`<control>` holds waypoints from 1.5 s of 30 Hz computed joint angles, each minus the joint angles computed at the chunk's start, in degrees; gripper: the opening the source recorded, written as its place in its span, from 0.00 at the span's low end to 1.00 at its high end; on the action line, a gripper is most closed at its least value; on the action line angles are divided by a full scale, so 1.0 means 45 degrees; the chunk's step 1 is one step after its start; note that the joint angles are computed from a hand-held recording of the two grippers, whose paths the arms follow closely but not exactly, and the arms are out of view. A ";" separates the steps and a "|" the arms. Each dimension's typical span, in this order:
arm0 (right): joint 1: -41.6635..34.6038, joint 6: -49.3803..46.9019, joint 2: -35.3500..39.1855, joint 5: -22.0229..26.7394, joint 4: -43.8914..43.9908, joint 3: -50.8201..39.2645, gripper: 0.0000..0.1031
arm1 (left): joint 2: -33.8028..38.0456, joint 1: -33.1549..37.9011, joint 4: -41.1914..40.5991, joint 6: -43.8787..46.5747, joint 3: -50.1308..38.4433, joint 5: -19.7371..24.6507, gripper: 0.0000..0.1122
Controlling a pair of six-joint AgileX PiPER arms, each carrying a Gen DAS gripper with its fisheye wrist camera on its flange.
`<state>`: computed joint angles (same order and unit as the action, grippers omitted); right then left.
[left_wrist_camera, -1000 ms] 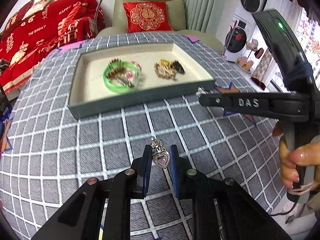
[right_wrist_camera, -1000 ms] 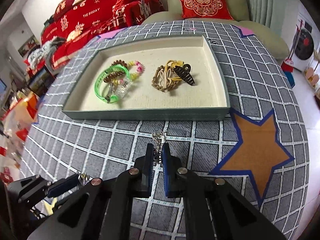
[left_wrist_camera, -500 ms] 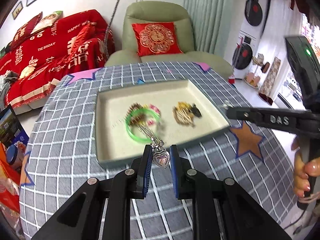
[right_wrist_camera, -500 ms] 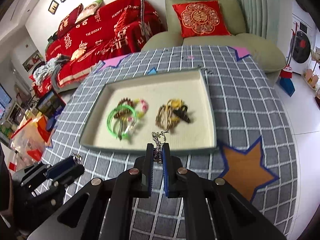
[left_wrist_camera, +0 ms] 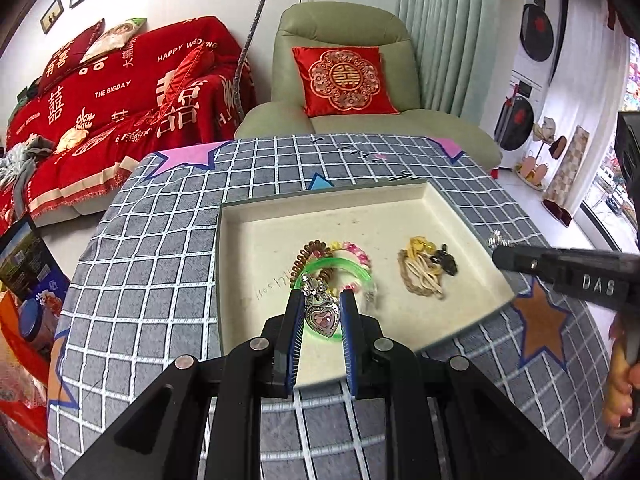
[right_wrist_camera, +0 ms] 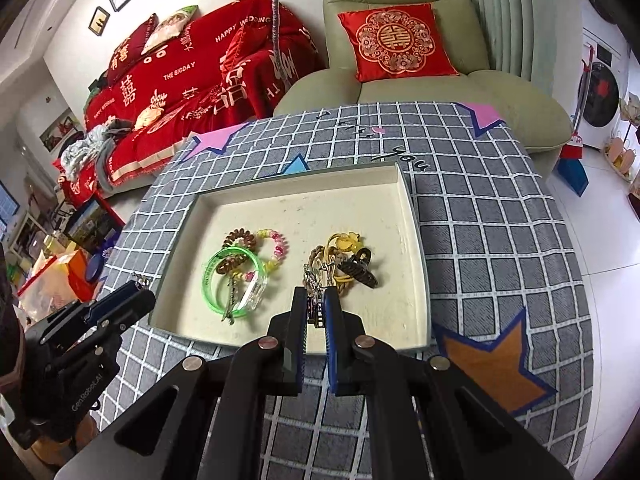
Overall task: Organize jewelry
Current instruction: 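Carry the heart pendant with left while right carries the charm into the tray, then open left to drop the pendant while right releases the charm in the tray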
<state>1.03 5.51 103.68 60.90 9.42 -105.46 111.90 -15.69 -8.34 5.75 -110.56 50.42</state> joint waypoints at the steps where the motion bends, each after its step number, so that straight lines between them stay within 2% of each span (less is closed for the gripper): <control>1: -0.0018 0.0016 0.0234 0.0001 0.0030 -0.0109 0.08 | 0.0262 -0.0064 0.0173 -0.0148 -0.0261 0.0022 0.26; 9: -0.0113 0.0105 0.1333 -0.0330 0.0099 -0.0014 0.08 | 0.1623 -0.0620 0.1483 -0.0740 -0.1223 0.0060 0.26; 16: -0.0196 -0.0185 0.1923 -0.0393 0.0264 0.0011 0.08 | 0.1987 -0.0834 0.2029 -0.1036 -0.1219 -0.0117 0.27; 23: -0.0129 -0.0023 0.2131 -0.0427 -0.0029 -0.0079 0.09 | 0.2371 -0.0890 0.2221 -0.1319 -0.1788 0.0371 0.27; 27: -0.0256 -0.0023 0.2009 -0.0453 0.0141 0.0021 0.09 | 0.2249 -0.0911 0.2297 -0.1374 -0.1632 0.0211 0.27; 28: -0.0331 -0.0069 0.1908 -0.0518 0.0304 0.0106 0.10 | 0.2183 -0.0899 0.2242 -0.1360 -0.1579 0.0160 0.30; 29: -0.0423 -0.0182 0.1752 -0.0616 0.0572 0.0249 0.10 | 0.2107 -0.0889 0.2217 -0.1365 -0.1489 0.0082 0.41; 30: -0.0513 -0.0306 0.1664 -0.0698 0.0798 0.0326 0.13 | 0.2025 -0.0886 0.2264 -0.1436 -0.1409 -0.0012 0.81; 31: -0.0583 -0.0379 0.1600 -0.0751 0.0935 0.0359 0.18 | 0.1822 -0.0942 0.2635 -0.1862 -0.1095 -0.0360 0.92; 32: -0.0629 -0.0387 0.1472 -0.0829 0.1012 0.0421 0.36 | 0.1389 -0.1020 0.3232 -0.2516 -0.0381 -0.1151 0.92; 33: -0.0655 -0.0393 0.1378 -0.0947 0.1062 0.0498 0.53 | 0.1201 -0.1038 0.3342 -0.2662 -0.0176 -0.1443 0.92; 36: -0.0715 -0.0434 0.1106 -0.1194 0.1168 0.0604 0.55 | 0.1429 -0.0938 0.2945 -0.2363 -0.0826 -0.0900 0.92; 40: -0.0870 -0.0236 0.0701 -0.1304 0.1439 0.0842 0.56 | 0.0671 -0.0957 0.3274 -0.2612 0.0099 -0.1330 0.92; 41: -0.0842 -0.0128 0.0520 -0.1372 0.1367 0.1021 0.63 | 0.0353 -0.0944 0.3246 -0.2629 0.0530 -0.1476 0.92; 42: -0.0767 0.0055 0.0293 -0.1531 0.1189 0.1268 0.74 | 0.0054 -0.0965 0.3311 -0.2759 0.0897 -0.1580 0.92; 43: -0.0713 0.0167 0.0053 -0.1724 0.1066 0.1550 0.79 | -0.0234 -0.0980 0.3397 -0.2923 0.1306 -0.1747 0.92; 45: -0.0539 0.0378 -0.0500 -0.2151 0.0787 0.2254 0.81 | -0.0891 -0.1005 0.3527 -0.3249 0.2186 -0.1997 0.92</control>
<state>-1.39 7.21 101.43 51.22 12.97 -95.32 107.89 -20.21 7.53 -8.87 -100.72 41.43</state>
